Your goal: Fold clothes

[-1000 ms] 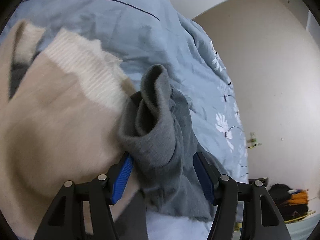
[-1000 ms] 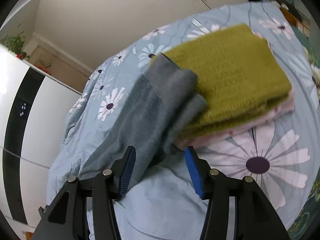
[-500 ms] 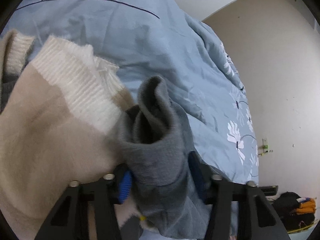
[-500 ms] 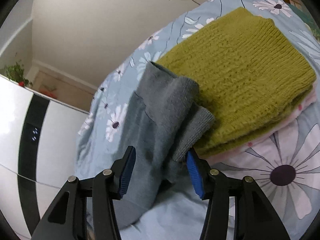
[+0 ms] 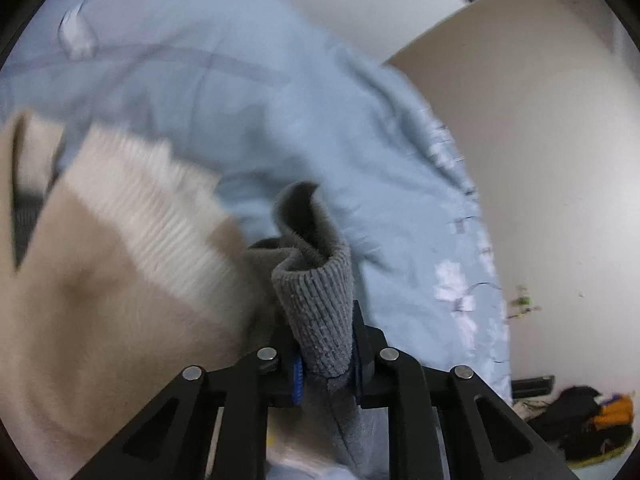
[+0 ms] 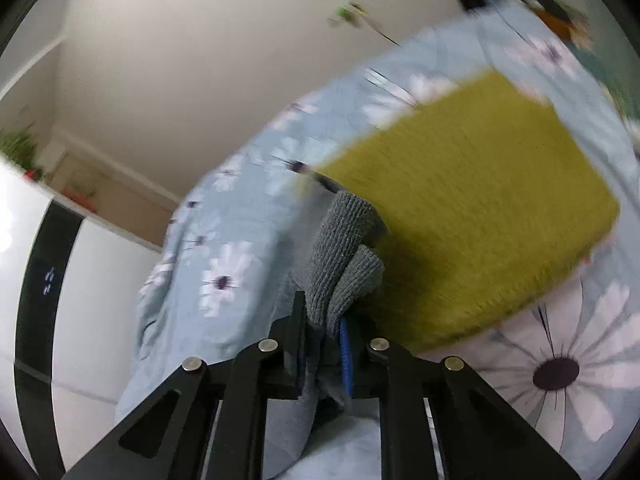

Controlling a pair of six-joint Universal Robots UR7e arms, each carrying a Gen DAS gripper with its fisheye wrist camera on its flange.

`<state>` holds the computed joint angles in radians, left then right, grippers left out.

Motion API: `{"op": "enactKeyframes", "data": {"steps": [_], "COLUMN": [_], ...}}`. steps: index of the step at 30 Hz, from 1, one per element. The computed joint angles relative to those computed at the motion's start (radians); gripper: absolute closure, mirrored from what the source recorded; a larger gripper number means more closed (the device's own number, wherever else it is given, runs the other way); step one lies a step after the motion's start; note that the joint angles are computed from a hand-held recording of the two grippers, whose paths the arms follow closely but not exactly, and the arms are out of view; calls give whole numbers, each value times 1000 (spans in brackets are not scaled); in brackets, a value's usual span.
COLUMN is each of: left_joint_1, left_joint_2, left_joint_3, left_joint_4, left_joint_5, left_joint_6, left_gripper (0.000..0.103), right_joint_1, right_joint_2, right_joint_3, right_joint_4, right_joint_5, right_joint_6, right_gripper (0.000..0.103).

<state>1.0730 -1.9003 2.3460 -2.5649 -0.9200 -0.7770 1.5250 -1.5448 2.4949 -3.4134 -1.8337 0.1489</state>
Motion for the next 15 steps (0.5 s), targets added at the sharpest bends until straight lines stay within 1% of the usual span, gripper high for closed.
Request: {"op": "enactKeyframes", "data": {"steps": [1,3,5,6,7,8,9,11,12,13,14,15], "left_joint_1": [-27,-95,-166,-186,-204,-225,-230,-186,-162,-114,-30,47], "left_joint_2": [-28,-121,-241,-289,-352,-417,-465,-562,-600,-615,-621,-610], "left_joint_3": [-6,-14,-16,-19,-15,-14,-4,30,48,71,105,127], "left_joint_4": [16,48,96,132,189,253,307,433,494,519,501,442], "left_joint_5": [4,13,52,72,97,124,135,117,116,105,63,8], "left_joint_6": [12,39,50,51,51,47,41,22,-1,-10,-5,15], "left_gripper": [85,85,85,85,85,85,85,85,85,85,85,85], "right_joint_1": [29,81,111,109,88,50,3,-105,-157,-220,-286,-347], "right_joint_2": [-23,-83,-154,-195,-261,-314,-352,-436,-461,-466,-460,-445], "right_joint_3": [-5,-9,-9,-2,19,50,84,150,180,218,257,289], "right_joint_4": [9,21,35,48,77,108,137,206,232,245,245,233], "right_joint_5": [6,36,85,119,164,204,241,322,356,378,391,402], "right_joint_6": [-17,-51,-59,-56,-55,-65,-85,-137,-162,-186,-206,-219], "right_gripper": [90,90,90,90,90,90,90,89,89,89,89,89]}}
